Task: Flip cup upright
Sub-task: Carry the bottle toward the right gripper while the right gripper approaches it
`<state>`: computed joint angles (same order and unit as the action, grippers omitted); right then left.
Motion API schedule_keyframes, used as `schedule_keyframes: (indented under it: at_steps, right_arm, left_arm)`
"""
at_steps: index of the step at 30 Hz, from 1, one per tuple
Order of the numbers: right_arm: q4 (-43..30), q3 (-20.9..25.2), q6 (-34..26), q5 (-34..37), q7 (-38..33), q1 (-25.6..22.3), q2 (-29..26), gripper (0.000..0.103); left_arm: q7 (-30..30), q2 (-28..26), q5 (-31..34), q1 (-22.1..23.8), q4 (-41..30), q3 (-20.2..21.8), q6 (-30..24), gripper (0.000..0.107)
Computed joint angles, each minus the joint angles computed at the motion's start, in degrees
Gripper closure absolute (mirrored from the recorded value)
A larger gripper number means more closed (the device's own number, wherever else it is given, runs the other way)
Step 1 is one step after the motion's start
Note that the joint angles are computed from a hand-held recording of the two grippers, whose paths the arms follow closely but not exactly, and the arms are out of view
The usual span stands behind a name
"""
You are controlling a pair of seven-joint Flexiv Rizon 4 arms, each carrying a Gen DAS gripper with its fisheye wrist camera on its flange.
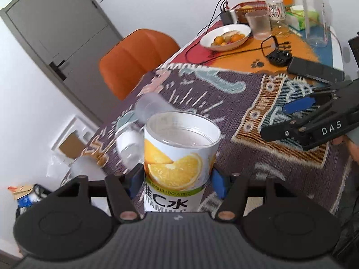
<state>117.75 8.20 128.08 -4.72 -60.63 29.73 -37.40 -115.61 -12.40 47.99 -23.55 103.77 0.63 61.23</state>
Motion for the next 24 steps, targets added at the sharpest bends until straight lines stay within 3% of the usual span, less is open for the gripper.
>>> schedule_keyframes:
  at_steps: [9, 15, 18, 24]
  right_arm:
    - [1.1, 2.3, 1.6, -4.3, 0.4, -0.9, -1.0, 0.012]
    - [1.5, 2.3, 0.5, -5.8, 0.6, -1.0, -1.2, 0.012]
    - [1.6, 1.7, -0.1, -4.7, 0.5, -0.3, -1.0, 0.012]
    - [1.2, 1.1, -2.1, -3.3, 0.3, 0.6, -0.7, 0.012]
  left_arm:
    - [-1.9, 3.5, -0.2, 1.1, 5.4, -1.6, -4.2, 0.045]
    - [-1.0, 0.6, -5.1, 2.9, 7.3, -1.6, -0.2, 0.045]
    - [-2.7, -1.1, -2.1, 1.6, 6.1, -0.4, 1.0, 0.045]
    - [1.3, -4.0, -8.9, 2.6, 7.2, 1.0, 7.1, 0.043]
